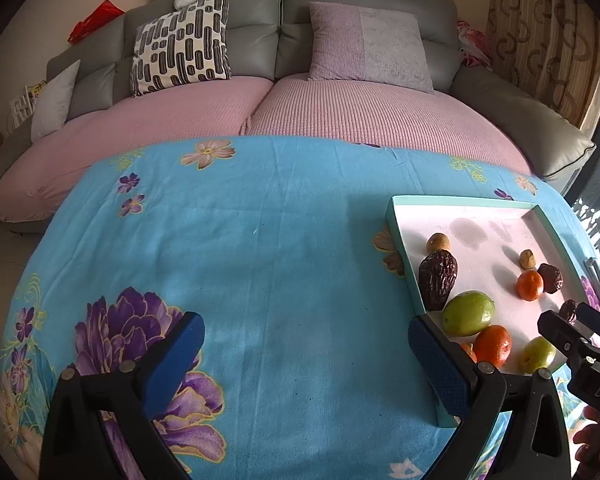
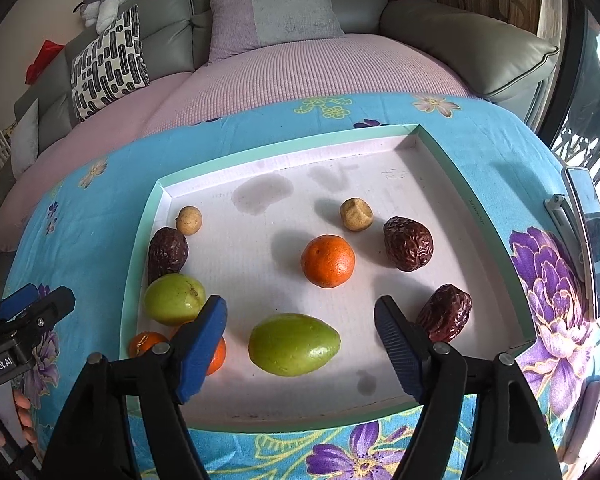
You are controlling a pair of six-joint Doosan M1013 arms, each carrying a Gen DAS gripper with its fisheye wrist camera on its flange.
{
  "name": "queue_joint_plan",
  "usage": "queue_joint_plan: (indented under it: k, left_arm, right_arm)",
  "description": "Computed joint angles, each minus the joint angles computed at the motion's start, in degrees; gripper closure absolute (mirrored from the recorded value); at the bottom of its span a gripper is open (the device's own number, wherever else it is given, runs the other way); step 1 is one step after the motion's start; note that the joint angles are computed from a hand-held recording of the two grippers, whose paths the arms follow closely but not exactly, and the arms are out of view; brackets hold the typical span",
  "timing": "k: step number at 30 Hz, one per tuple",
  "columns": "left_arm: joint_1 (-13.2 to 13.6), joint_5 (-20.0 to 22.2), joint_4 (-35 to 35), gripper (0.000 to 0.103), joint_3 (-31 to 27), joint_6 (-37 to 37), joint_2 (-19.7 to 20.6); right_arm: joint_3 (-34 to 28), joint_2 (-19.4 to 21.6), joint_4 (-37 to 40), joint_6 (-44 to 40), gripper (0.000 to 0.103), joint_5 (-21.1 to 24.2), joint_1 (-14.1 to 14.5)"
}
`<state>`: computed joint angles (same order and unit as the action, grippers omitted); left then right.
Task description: Organize fruits
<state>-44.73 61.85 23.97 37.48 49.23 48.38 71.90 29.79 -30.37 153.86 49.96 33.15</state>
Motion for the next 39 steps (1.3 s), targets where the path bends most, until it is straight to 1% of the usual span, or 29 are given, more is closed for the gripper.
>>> queue_joint_plan:
  k: [2,5,8,9,10,12,14,16,18,22,26,33,35,39]
  left_arm:
    - [-0.66,0.28,3.56,0.0,1.55,-1.49,-0.9]
    - [-1.84,2.14,8.96,0.0,4.14,-4.17,-2.2]
    - [-2.69,5.95,12.48,0.0,5.92,-8.22,-2.95]
    - [-2.74,6.3,12.71,0.0,6.49,-8.5,-3.22]
    - [-2.68,6.39,12.5,0.0,6.89,-8.41,-3.43]
    - [-2.48,7.9,11.67,0.0,6.11,-8.21,-3.01]
    - [-2.26,8.9,10.32,0.0,5.49,-7.48,-2.66]
    - [-2.03,9.84,8.45,0.0,4.78,-6.19,-2.25]
    - [-1.81,11.02,6.87,0.0,3.87,-4.9,-1.71]
    - [-1.28,12.78,3.8,0.0,2.67,-3.33,-0.98]
    - [-0.85,12.7,0.96,0.0,2.67,-2.89,-1.01]
    - [-0.13,12.2,-3.51,0.0,2.79,-3.47,-0.93]
    - [-0.03,11.6,-3.72,0.0,3.27,-4.27,-1.15]
    - [-0.35,10.51,-2.03,0.0,4.02,-4.86,-1.55]
  right_arm:
    - [0.46,-0.3,-2.14,0.56,0.012,-0.97,0.75]
    - [0.68,-0.41,-4.32,0.75,0.012,-1.07,1.97]
    - [1.52,-0.89,-5.72,1.96,0.012,-1.78,3.05]
    - [1.68,-0.98,-6.31,2.59,0.011,-1.55,3.52]
    - [1.9,-1.09,-6.93,3.22,0.011,-1.36,3.99]
    - [2.62,-1.38,-7.57,4.11,0.011,-1.66,4.77]
    - [3.11,-1.44,-6.99,3.7,0.011,-1.9,5.23]
    - [2.46,-0.91,-5.53,1.17,0.011,-0.71,5.37]
    - [1.7,-0.36,-6.6,0.66,0.011,0.93,5.65]
    - [1.88,-0.38,-6.92,0.29,0.011,0.24,5.55]
    - [1.49,-0.02,-7.08,-0.43,0.011,1.36,5.58]
    - [2.05,-0.55,-8.23,0.47,0.011,0.51,5.64]
    - [2.16,-0.66,-8.33,0.64,0.011,0.52,5.61]
    - [2.52,-0.95,-8.44,0.92,0.011,0.08,5.58]
